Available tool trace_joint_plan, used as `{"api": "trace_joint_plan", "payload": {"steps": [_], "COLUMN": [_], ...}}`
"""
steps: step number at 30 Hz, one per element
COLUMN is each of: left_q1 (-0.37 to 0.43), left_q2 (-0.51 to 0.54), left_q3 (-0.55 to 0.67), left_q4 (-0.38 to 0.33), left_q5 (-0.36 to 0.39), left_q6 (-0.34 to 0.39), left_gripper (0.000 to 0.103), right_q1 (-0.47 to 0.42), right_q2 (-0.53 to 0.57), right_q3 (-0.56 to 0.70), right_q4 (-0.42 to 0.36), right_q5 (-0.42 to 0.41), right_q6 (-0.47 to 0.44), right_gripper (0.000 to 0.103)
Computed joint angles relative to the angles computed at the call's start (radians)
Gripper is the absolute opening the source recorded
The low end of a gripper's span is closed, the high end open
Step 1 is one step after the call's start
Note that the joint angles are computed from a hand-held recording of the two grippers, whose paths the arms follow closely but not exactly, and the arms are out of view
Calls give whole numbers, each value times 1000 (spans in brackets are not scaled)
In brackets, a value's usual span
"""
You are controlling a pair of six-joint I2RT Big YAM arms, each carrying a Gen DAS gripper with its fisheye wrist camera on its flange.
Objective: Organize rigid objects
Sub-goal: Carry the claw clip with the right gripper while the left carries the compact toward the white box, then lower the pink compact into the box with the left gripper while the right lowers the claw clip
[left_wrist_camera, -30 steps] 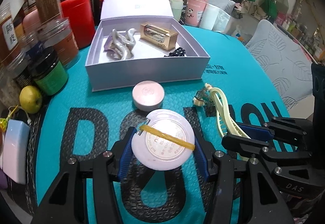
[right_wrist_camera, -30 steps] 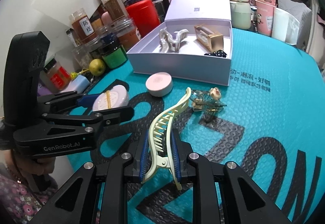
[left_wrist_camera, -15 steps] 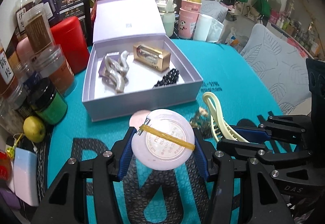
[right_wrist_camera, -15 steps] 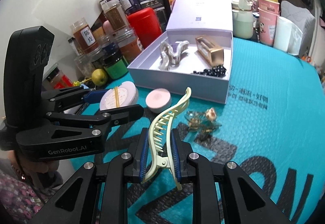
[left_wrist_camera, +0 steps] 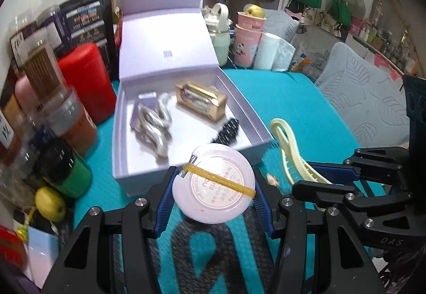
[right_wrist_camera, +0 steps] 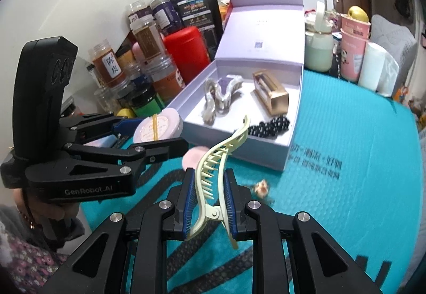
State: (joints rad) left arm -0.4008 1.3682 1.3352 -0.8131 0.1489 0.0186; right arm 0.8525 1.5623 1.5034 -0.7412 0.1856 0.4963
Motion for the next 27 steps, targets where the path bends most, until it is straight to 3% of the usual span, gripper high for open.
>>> {"api": "trace_joint_plan", "payload": {"steps": [6,27], "left_q1": [6,43], "left_q2": [24,153], "left_q3": [46,210], "left_q4": [12,21], "left_q5": [-28,-16], "left_q6": [22,46], "left_gripper": [53,53], "right_q1": [-23,-119], "right_q2": [14,99], "right_q3": [33,168], "right_q4": [4,30], "right_q5": [-2,-77], "right_q6": [-46,-166], "right_gripper": [21,21]}}
